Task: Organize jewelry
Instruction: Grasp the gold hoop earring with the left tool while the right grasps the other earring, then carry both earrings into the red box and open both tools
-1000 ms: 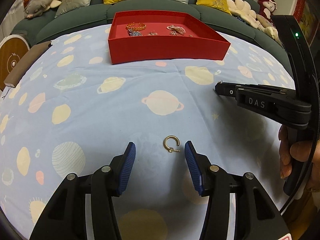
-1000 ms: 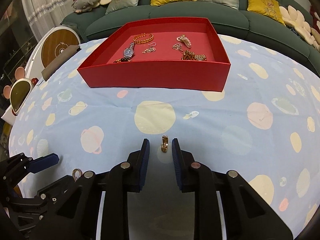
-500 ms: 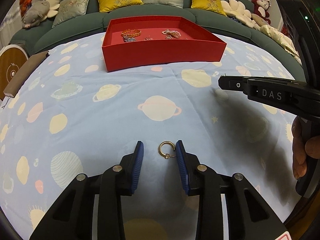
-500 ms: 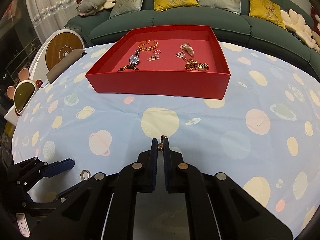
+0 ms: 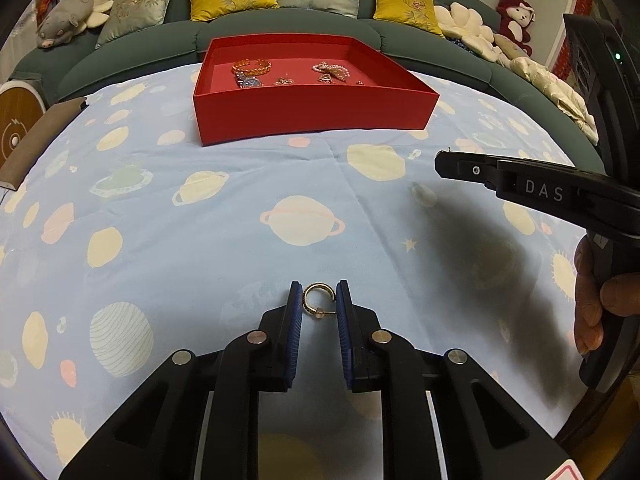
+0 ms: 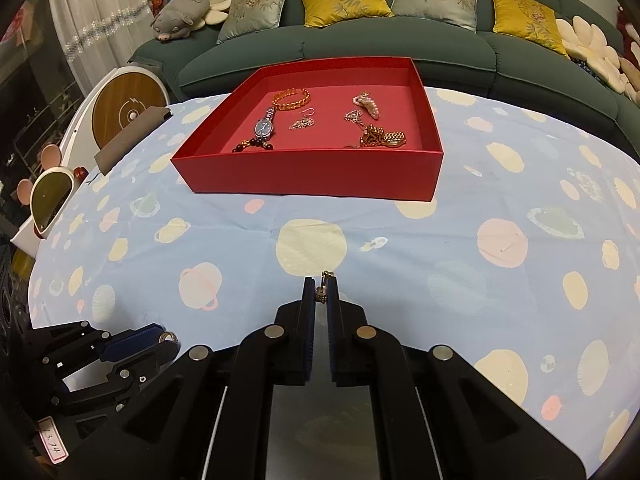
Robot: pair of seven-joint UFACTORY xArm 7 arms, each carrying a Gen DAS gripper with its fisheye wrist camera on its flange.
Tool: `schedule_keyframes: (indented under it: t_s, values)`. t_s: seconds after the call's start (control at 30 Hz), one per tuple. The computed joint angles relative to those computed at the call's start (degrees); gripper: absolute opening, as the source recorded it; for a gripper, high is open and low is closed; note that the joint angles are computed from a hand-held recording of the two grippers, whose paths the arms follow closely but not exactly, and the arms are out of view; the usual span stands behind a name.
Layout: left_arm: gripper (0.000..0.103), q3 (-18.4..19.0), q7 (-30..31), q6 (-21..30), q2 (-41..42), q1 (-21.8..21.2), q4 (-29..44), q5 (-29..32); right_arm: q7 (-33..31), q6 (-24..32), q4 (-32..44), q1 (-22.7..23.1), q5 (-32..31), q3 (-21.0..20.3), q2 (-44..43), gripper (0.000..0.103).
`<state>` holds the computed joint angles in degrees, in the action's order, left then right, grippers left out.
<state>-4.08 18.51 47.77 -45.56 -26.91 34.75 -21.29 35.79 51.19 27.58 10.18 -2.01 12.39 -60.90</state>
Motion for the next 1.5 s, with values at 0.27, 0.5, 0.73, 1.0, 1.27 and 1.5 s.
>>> schedule_keyframes:
  t_s: [0.27, 0.5, 0.73, 1.0, 1.27, 1.5]
  values:
    - [0.014, 0.4, -0.3, -1.4, 1.5, 0.0, 4.0, -1.2, 0.0, -0.4, 1.1, -0.5, -0.3, -0.2, -0.6, 0.005]
    - [0.014, -0.1, -1.7, -4.5, 8.0, 1.2, 13.2, -0.7, -0.6, -2.9, 5.2, -3.4, -1.7, -1.2, 0.5, 0.005]
    - [0.014, -0.6, -3.1, -3.9, 20.1, 1.4, 29.0, -2.6, -2.7, -7.3, 12.1, -7.5, -3.5, -3.0, 5.7, 0.005]
    - [0.014, -6.2, -9.0, -7.5, 36.6, 4.2, 45.1, 5.6, -7.1, -12.6, 20.0, -11.3, -5.5, -5.2, 16.8, 0.005]
    - [0.014, -7.9, -18.4, -9.7, 48.8, 3.3, 54.2, 17.7, -8.8, -17.4, 23.8, -12.9, -4.6, -8.0, 27.6, 0.005]
    - [0.014, -6.6, -23.7, -9.0, 55.6, 1.9, 58.9, 24.1, -8.7, -20.4, 25.0, -13.7, -3.9, -9.2, 34.5, 0.005]
